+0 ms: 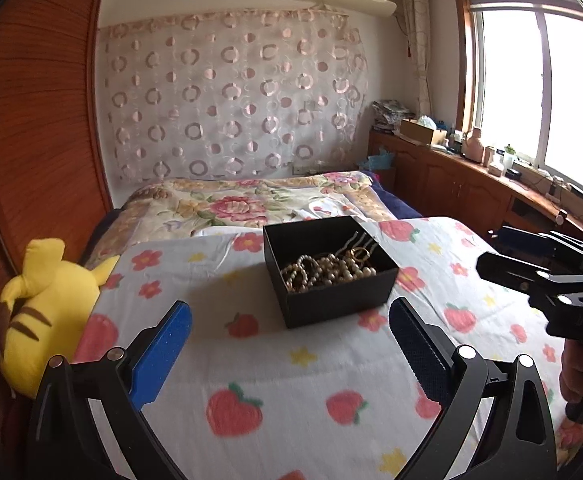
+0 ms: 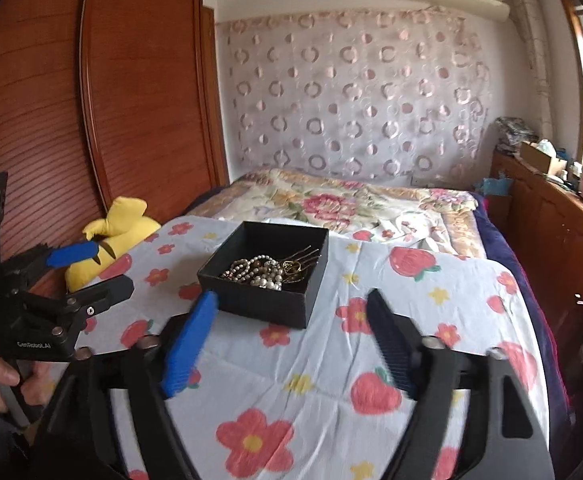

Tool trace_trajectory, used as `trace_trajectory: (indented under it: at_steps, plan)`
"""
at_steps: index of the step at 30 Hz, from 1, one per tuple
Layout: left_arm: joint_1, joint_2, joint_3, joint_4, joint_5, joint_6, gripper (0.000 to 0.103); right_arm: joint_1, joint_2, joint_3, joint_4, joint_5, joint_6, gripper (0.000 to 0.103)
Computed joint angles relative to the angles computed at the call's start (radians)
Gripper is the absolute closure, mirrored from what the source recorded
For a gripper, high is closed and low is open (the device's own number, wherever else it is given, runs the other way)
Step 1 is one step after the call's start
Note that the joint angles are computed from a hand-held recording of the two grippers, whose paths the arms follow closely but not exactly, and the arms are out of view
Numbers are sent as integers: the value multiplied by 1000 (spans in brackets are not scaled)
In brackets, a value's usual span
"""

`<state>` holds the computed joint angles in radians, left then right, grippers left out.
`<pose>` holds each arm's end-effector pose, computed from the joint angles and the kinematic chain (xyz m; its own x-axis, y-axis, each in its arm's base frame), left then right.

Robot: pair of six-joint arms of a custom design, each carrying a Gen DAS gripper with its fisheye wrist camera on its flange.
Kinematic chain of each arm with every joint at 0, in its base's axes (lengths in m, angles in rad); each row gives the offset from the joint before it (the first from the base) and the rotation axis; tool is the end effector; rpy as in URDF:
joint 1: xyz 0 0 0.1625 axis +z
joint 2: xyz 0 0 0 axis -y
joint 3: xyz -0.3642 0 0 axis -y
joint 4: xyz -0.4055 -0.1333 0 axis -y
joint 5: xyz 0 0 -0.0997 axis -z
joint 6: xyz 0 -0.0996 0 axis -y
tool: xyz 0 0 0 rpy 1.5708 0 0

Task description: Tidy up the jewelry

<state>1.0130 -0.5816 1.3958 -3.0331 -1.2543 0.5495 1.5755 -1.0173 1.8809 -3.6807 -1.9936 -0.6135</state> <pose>-0.2413 -0.6972 0.0524 -0.5520 0.6463 -0.5269 0.8329 0.3974 -0.3852 0.0951 -0.5723 0.2296 -0.7463 0.1309 0.6527 -0.5273 0.4821 -0.6997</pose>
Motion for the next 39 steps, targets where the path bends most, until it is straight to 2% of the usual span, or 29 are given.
trace_trajectory:
  at_steps: [3, 9, 14, 25, 30, 39]
  plan:
    - [-8, -37, 61, -18, 21, -5, 8, 8, 3, 46, -103, -7, 0, 2]
    - [-26, -95, 174, -106, 54, -3, 8, 17, 8, 108, -217, -37, 25, 2]
    - [-28, -111, 207, -134, 58, -9, 8, 23, 8, 132, -275, -44, 30, 2]
    - [-27, -116, 218, -148, 71, -23, 8, 29, 26, 127, -328, -71, 14, 2]
    - [-25, -122, 232, -180, 49, -13, 8, 27, 33, 123, -335, -75, 14, 2]
    - [-30, -127, 242, -194, 51, -8, 8, 28, 40, 122, -355, -79, 4, 2]
